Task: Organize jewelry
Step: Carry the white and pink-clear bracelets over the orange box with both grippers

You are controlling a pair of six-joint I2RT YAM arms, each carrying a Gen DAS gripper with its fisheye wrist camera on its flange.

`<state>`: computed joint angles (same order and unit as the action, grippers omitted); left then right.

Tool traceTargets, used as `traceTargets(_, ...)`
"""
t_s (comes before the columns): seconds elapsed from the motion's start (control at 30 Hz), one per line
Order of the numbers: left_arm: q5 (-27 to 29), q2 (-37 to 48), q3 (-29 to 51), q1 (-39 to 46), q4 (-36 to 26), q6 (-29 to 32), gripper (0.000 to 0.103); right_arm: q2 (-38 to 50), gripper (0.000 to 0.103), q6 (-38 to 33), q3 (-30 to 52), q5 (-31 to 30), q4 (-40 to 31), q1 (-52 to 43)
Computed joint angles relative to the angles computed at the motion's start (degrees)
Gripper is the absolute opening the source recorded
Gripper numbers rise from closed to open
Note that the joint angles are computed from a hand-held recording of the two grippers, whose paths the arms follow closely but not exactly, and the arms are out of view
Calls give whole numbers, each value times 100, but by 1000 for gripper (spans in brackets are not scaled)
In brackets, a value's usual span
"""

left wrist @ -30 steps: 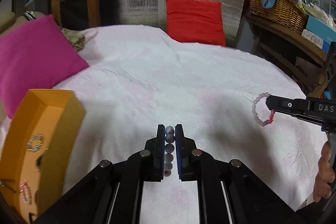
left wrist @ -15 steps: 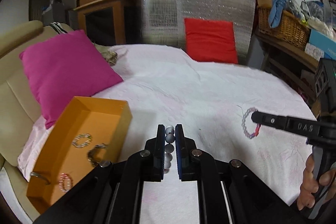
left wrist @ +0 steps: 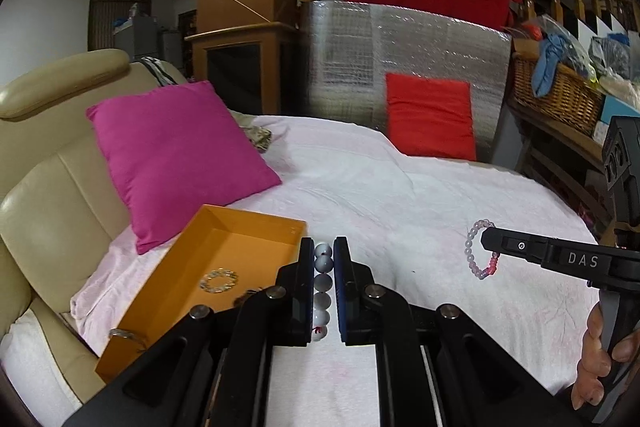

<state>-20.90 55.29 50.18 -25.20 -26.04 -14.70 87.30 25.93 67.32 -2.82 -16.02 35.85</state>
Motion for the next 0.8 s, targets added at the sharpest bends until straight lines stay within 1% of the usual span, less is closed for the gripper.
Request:
traceTargets(0.17, 394, -388, -144, 616, -91, 198, 9, 575, 9, -45, 812, 190, -399, 431)
traceTargets(0.27, 775, -548, -288, 1229, -97, 392, 9, 1024, 9, -125, 1352, 197, -577, 632)
traceTargets(0.37, 1080, -581, -382, 1812, -100, 587, 9, 1496, 9, -195, 1932, 203, -766, 816)
traceTargets(0.43, 1376, -577, -480, 2319, -63, 782, 9, 1843, 9, -210, 2362, 183, -882, 935)
traceTargets(0.6, 2174, -346, -641, 3681, 52, 1349, 9, 2676, 9, -312, 3448, 78, -1234, 1156)
traceTargets(0.7, 2531, -82, -667, 4267, 165, 1638, 9, 3173, 9, -333, 4097, -44, -1451, 1237)
traceTargets(0.8, 2812, 196, -719, 4660, 295, 1868, 9, 3747, 9, -297, 4843, -223, -1745, 1277)
